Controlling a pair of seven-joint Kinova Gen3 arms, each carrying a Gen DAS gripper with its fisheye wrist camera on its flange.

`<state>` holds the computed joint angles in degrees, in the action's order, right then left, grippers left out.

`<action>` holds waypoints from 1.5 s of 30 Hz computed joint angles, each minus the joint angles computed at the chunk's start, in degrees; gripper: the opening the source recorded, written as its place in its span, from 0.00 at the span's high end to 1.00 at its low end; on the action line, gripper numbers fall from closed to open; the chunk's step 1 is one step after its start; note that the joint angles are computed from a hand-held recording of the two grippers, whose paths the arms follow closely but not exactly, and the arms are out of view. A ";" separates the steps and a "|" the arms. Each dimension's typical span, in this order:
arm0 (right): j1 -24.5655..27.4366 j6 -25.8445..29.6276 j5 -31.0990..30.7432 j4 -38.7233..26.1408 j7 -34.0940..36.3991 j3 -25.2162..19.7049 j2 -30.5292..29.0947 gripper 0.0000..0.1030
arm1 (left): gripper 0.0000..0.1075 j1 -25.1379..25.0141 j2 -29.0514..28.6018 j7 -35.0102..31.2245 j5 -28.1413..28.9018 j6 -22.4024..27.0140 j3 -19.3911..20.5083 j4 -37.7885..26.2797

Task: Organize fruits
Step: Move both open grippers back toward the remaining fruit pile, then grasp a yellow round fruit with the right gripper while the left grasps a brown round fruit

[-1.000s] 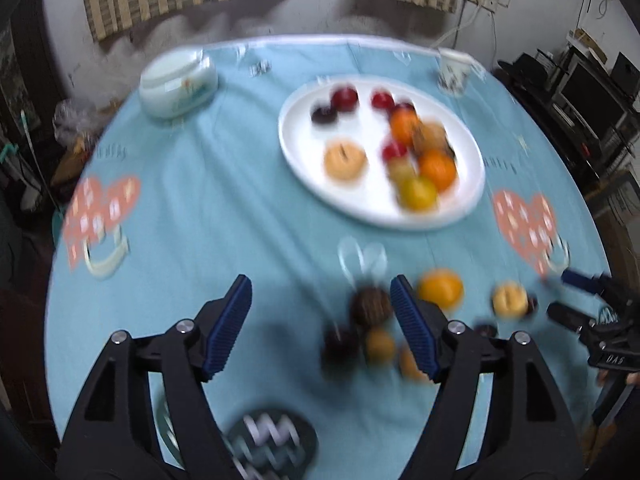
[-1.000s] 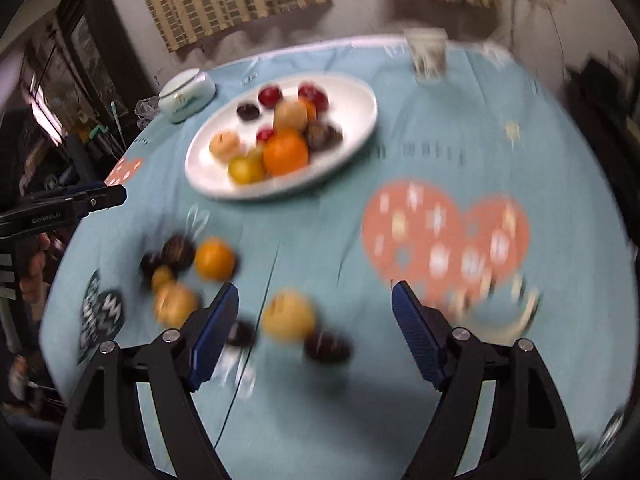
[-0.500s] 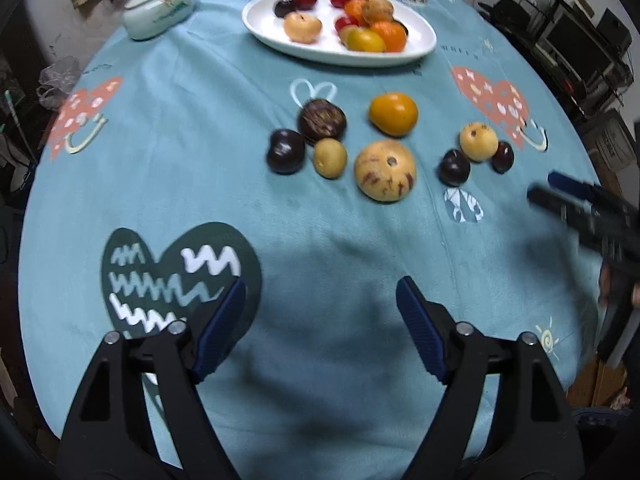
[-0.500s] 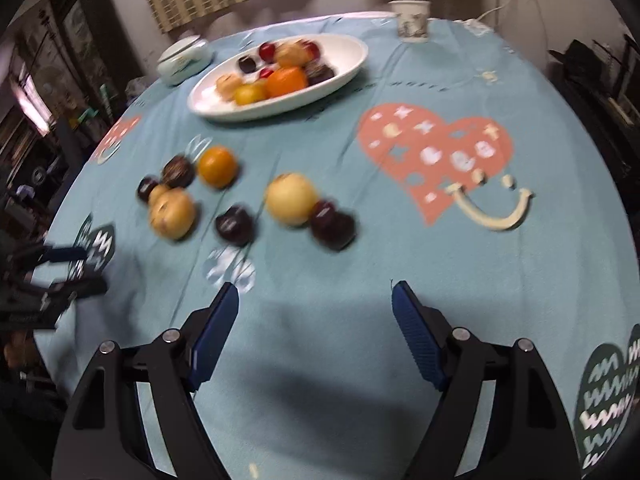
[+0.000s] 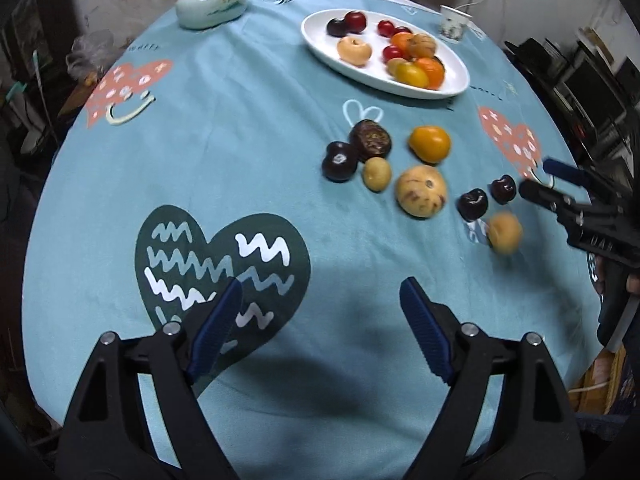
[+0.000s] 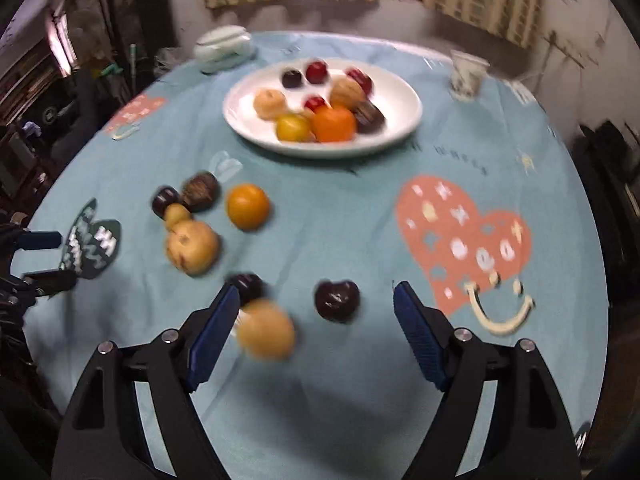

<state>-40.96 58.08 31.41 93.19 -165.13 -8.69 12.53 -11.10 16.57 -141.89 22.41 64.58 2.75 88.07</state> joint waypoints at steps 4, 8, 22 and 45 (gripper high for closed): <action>4.52 -3.51 -3.57 -9.51 7.78 -0.91 8.99 0.14 | 0.23 1.00 1.84 4.47 0.70 0.68 0.27 -2.93; 7.29 1.11 -2.87 -9.08 6.64 -8.53 9.34 0.14 | 0.23 2.17 3.73 7.04 0.71 -0.47 1.17 -6.37; -2.40 -0.64 -1.43 10.72 -18.57 -5.89 -9.62 0.11 | 0.24 10.87 8.69 13.28 -10.22 -5.96 2.34 -8.74; -4.37 -4.80 -8.64 10.29 -7.05 -6.99 -4.70 0.62 | 0.23 5.47 -0.41 -2.69 -2.34 2.12 1.80 1.47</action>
